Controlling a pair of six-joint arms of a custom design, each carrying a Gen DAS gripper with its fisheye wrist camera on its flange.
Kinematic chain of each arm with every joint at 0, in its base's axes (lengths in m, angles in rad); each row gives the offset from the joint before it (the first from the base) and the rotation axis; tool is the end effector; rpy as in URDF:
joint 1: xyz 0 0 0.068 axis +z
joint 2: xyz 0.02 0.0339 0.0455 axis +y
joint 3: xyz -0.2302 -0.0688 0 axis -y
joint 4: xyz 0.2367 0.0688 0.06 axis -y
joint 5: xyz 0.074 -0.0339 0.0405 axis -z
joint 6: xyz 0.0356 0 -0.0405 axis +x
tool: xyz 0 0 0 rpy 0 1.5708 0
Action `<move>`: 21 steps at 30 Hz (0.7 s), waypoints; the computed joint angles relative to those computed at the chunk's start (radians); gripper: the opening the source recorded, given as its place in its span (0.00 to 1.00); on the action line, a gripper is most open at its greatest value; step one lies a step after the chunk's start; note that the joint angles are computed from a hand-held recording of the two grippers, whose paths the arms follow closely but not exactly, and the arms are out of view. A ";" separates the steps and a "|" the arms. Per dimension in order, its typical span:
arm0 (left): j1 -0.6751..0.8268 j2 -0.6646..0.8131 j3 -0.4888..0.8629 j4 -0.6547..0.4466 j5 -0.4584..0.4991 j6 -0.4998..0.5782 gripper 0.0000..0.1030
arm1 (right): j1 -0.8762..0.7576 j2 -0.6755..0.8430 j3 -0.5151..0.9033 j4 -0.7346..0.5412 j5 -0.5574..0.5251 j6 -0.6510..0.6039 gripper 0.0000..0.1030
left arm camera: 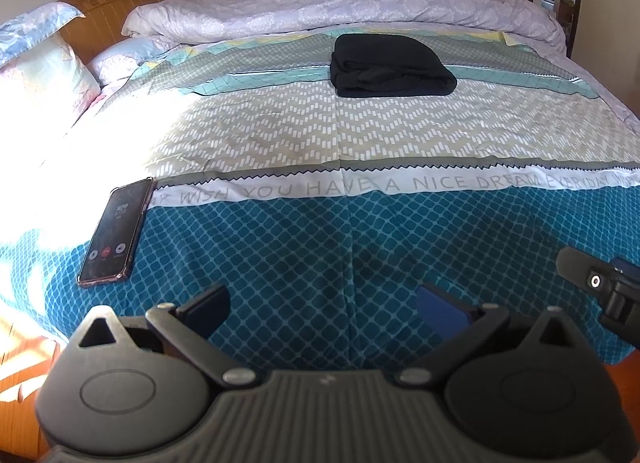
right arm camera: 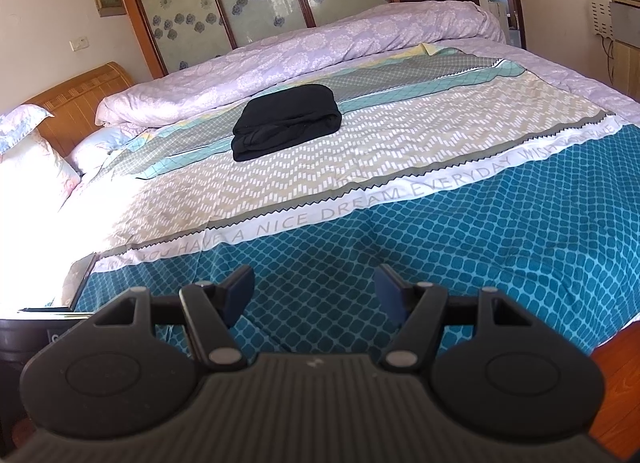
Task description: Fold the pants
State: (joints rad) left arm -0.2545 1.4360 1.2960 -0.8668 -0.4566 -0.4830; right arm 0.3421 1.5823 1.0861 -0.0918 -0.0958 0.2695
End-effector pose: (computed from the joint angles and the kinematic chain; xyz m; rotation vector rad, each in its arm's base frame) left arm 0.2831 -0.0574 0.2785 -0.4424 2.4109 0.2746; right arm 0.3290 0.1208 0.2231 -0.1357 2.1871 0.4531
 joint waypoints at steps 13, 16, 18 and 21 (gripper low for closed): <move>0.007 -0.002 -0.005 0.008 0.011 0.016 1.00 | 0.000 0.009 0.005 -0.002 0.001 -0.005 0.67; 0.006 -0.002 -0.004 0.006 0.014 0.016 1.00 | -0.001 0.006 0.001 0.003 -0.002 -0.005 0.67; 0.003 -0.004 -0.003 0.007 0.011 0.017 1.00 | -0.002 0.005 0.000 0.003 -0.006 -0.006 0.67; -0.005 -0.003 -0.001 0.006 0.005 0.018 1.00 | -0.004 0.007 0.001 0.002 -0.012 -0.010 0.67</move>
State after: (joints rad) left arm -0.2590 1.4327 1.2946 -0.8604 -0.4521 -0.4651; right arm 0.3382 1.5895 1.0872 -0.0903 -0.1078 0.2594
